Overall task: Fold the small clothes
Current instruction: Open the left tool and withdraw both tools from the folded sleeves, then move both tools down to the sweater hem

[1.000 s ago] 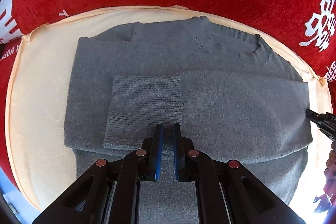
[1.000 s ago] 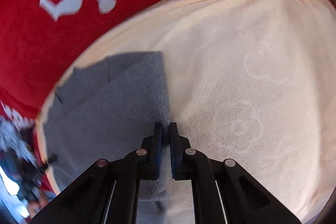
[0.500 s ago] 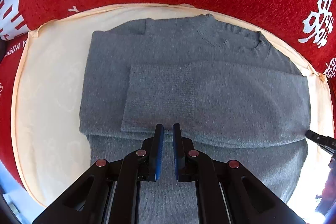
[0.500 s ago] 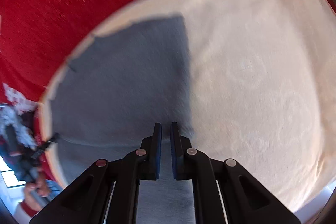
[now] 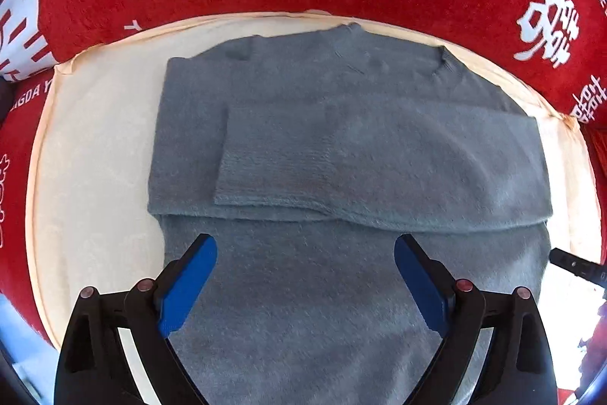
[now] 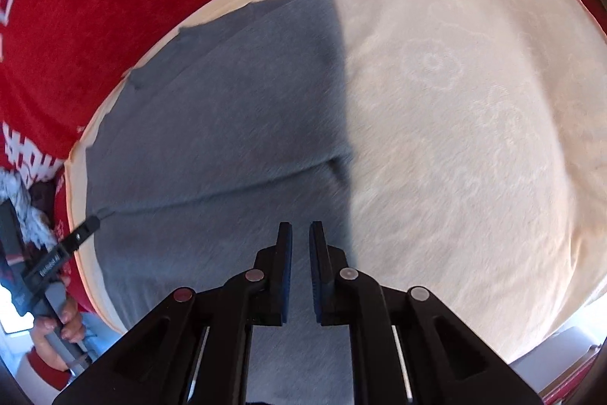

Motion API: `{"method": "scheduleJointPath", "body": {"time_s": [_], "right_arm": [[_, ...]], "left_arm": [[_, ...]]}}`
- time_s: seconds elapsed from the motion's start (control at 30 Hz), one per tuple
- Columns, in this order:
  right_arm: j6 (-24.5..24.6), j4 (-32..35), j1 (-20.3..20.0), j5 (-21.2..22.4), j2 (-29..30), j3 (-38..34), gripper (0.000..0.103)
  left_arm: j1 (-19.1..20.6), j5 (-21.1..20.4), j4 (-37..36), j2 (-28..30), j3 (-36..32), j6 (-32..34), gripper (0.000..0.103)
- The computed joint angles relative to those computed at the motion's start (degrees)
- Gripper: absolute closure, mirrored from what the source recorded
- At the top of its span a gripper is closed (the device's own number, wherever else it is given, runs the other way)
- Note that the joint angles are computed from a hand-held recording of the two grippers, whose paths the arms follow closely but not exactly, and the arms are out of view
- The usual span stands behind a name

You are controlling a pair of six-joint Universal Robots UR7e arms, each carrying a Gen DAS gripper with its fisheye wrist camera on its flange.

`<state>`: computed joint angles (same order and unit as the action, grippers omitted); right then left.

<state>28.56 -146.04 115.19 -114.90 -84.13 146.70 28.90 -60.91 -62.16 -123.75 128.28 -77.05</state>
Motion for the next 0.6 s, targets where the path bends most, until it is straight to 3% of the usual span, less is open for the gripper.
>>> {"method": "scheduleJointPath", "body": {"time_s": [0.17, 0.23, 0.27, 0.3, 0.4, 0.5, 0.57, 0.6], "right_arm": [[3.30, -0.54, 4.04, 2.29, 4.82, -0.89, 0.088], [3.23, 0.37, 4.18, 3.16, 4.53, -1.05, 0.074], [3.23, 0.70, 4.45, 3.53, 4.37, -1.10, 0.060], [3.15, 0.89, 4.66, 3.71, 4.32, -1.23, 0.053], [2.83, 1.55, 4.84, 4.14, 4.82, -1.88, 0.051], [1.50, 0.90, 4.40, 4.88, 5.15, -1.84, 0.040], [0.30, 0.79, 4.16, 5.47, 5.87, -2.04, 0.039], [0.79, -0.38, 4.83, 5.81, 8.14, -2.67, 0.039]], "left_arm": [[-0.28, -1.97, 0.89, 0.66, -0.33, 0.53, 0.008], [-0.10, -2.73, 0.65, 0.75, -0.28, 1.05, 0.008], [0.14, -3.08, -0.03, 0.92, 0.02, 1.29, 0.008], [0.26, -3.60, -0.01, 0.95, 0.11, 1.35, 0.008], [0.57, -4.54, 0.39, 1.19, 0.29, 1.03, 0.008], [0.66, -5.64, 0.58, 1.00, 0.40, 0.01, 0.008], [0.50, -6.80, 1.14, 1.00, 0.45, -2.14, 0.007], [0.33, -7.11, 1.23, 0.96, 0.54, -2.79, 0.007]]}}
